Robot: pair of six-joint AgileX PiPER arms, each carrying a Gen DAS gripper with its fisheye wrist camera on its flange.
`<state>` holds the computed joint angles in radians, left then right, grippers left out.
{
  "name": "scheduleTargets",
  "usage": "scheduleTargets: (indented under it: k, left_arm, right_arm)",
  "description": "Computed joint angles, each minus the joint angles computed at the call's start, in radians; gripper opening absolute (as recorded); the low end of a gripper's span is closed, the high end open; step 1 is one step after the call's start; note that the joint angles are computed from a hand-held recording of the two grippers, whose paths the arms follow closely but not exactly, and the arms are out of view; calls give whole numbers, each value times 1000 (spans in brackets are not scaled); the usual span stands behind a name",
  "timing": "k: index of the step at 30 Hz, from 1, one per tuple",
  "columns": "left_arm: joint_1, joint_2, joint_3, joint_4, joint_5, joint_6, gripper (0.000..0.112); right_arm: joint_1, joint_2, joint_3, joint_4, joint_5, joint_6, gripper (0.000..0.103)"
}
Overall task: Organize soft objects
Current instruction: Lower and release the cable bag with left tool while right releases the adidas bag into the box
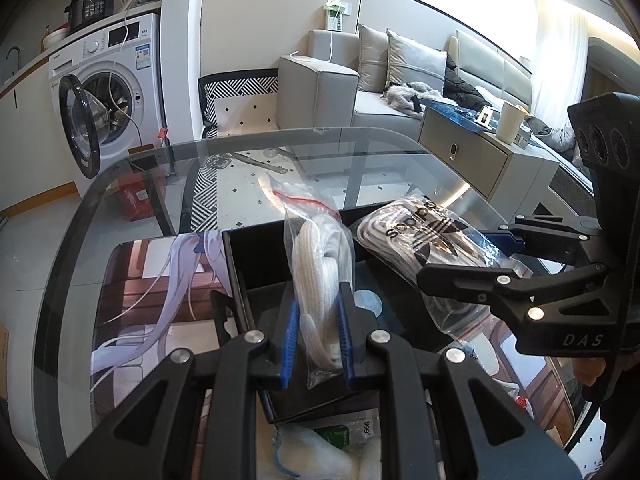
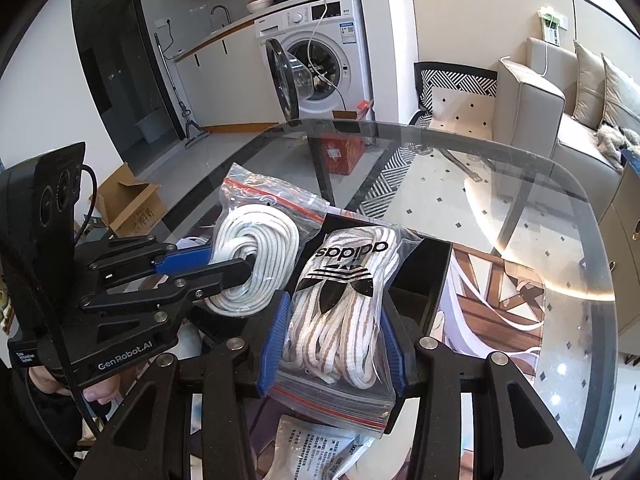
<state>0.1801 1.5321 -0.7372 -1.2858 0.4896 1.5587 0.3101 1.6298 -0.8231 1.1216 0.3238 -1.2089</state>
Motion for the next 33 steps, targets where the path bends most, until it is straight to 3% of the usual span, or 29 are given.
scheduleTargets:
  k: [4,9,10,16,17,18,20,22,24,33]
  left_arm:
    - [2,-1,9,-17,-1,13,19]
    - [7,-41,43,-75,-5,86,48]
    - [8,-54,52,-82,-8,95,48]
    - [32,-120,90,-66,-12,93,54]
    - [36,-127,94,-66,-9,91,61]
    - [49,-139,103,-71,-1,95,81]
    - [81,-175,141,-147,5,160,103]
    - [111,-203,169,-213,16,226,103]
    - [120,-226,184,-212,-5,226,103]
    - [233,-300,239,-179,64,223,103]
  right_arm:
    - [18,-7,9,20,-34,-20,48]
    - [20,-45,40,58,-57,-78,52]
    - [16,-61,52,80,-58,-99,53]
    - [-30,-185,166,300,-53,-314,93]
    - [-43,-212,192,334,-50,-349,101]
    - [-52,-234,210,366,-50,-381,102]
    - [-75,-267,240,399,-37,-416,102]
    - [-84,-295,268,417,-27,-431,102]
    - [-84,-325,302,455,-36,-468,102]
    - [-139,-440,447,583,-10,-578,102]
